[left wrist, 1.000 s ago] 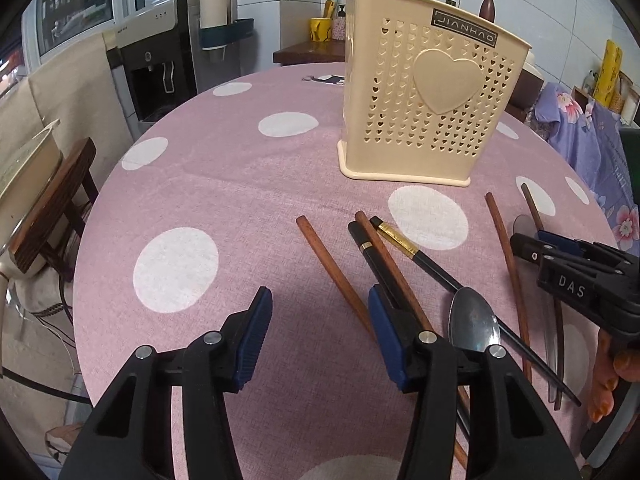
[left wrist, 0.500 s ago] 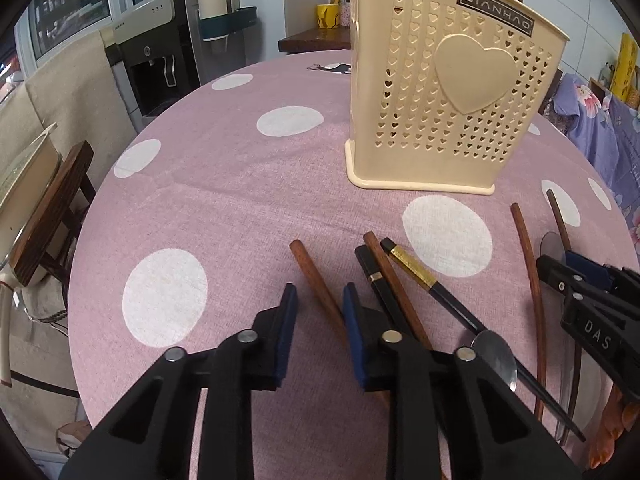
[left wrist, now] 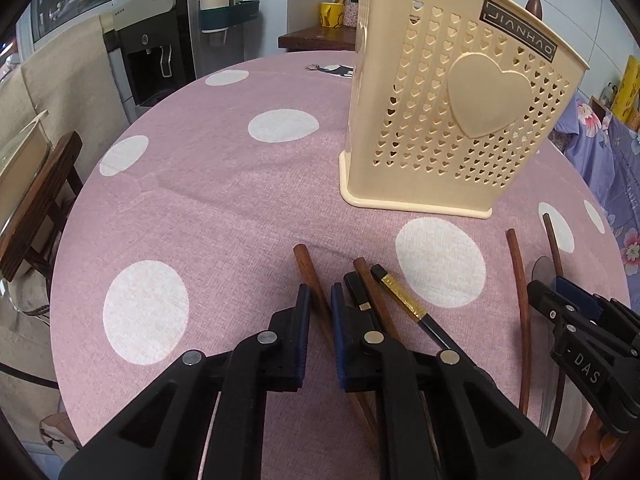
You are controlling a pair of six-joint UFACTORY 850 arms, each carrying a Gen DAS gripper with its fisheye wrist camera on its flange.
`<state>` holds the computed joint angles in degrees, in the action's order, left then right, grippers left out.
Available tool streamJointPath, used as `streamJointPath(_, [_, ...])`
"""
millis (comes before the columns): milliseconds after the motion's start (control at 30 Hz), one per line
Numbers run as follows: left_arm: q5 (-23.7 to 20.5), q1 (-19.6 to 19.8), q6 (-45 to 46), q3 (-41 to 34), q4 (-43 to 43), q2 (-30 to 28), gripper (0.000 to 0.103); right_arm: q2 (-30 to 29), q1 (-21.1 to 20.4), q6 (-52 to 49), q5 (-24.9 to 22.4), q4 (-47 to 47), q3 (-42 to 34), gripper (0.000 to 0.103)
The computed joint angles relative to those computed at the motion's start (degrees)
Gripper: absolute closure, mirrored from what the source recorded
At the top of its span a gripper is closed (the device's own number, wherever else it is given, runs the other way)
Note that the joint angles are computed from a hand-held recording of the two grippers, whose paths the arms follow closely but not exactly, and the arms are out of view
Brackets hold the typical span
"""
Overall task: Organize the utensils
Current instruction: 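Lift a wooden chopstick with the left tool and drop it into the caddy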
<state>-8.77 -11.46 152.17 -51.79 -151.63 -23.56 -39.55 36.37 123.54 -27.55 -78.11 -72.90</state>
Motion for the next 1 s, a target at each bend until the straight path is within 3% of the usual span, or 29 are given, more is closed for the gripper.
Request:
streamJointPath(100, [-0.9, 0.4, -6.5, 0.0, 6.0, -0.1, 0.092, 0.5, -0.2, 3.8, 0.4, -3.6, 0.7, 0.066])
streamJointPath(300, [-4.1, 1.6, -11.5, 1.2, 10.6, 2.3, 0.094, 3.4, 0.8, 14.8, -3.3, -14.4, 4.0, 0.066])
streamJointPath(567, [-9.9, 2.9, -8.1, 4.2, 7.2, 8.3, 0.095, 8.7, 2.6, 22.5, -9.6, -22.6, 8.7, 0.066])
streamJointPath(1000, [-16.9, 5.3, -8.2, 7.5, 7.7, 14.9, 0.096, 13.6, 4.8, 25.1, -14.0, -26.8, 12.3, 0.067])
